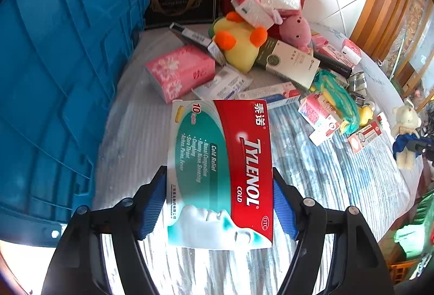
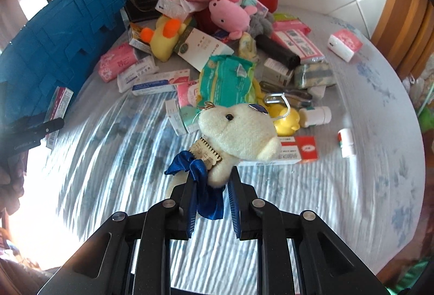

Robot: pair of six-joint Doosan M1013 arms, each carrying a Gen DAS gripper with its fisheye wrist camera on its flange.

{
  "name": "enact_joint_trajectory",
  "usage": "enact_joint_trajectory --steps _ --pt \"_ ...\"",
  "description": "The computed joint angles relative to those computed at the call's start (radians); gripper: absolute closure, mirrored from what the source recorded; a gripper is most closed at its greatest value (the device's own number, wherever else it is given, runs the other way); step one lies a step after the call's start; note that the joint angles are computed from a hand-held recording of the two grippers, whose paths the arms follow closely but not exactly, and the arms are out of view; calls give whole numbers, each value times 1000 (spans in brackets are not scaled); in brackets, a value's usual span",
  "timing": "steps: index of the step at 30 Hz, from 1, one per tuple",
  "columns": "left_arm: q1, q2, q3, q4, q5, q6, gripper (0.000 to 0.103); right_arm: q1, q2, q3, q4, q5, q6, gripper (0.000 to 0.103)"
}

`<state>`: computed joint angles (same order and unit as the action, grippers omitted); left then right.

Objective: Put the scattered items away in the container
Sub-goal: 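Carry the Tylenol box and the bear over the blue crate with both grippers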

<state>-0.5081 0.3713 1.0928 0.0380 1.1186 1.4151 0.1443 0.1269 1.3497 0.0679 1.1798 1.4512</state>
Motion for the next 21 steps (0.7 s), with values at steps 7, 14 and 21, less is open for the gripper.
enact_joint_trajectory --steps 7,14,21 --pt "-30 -9 -57 47 -5 -9 33 -9 -26 -45 35 -27 -35 83" --pt "-56 -9 -141 70 3 -13 33 -19 -39 -100 74 -55 -64 83" --pt "-72 -2 -221 74 21 1 33 -22 -48 -141 117 -73 -77 83"
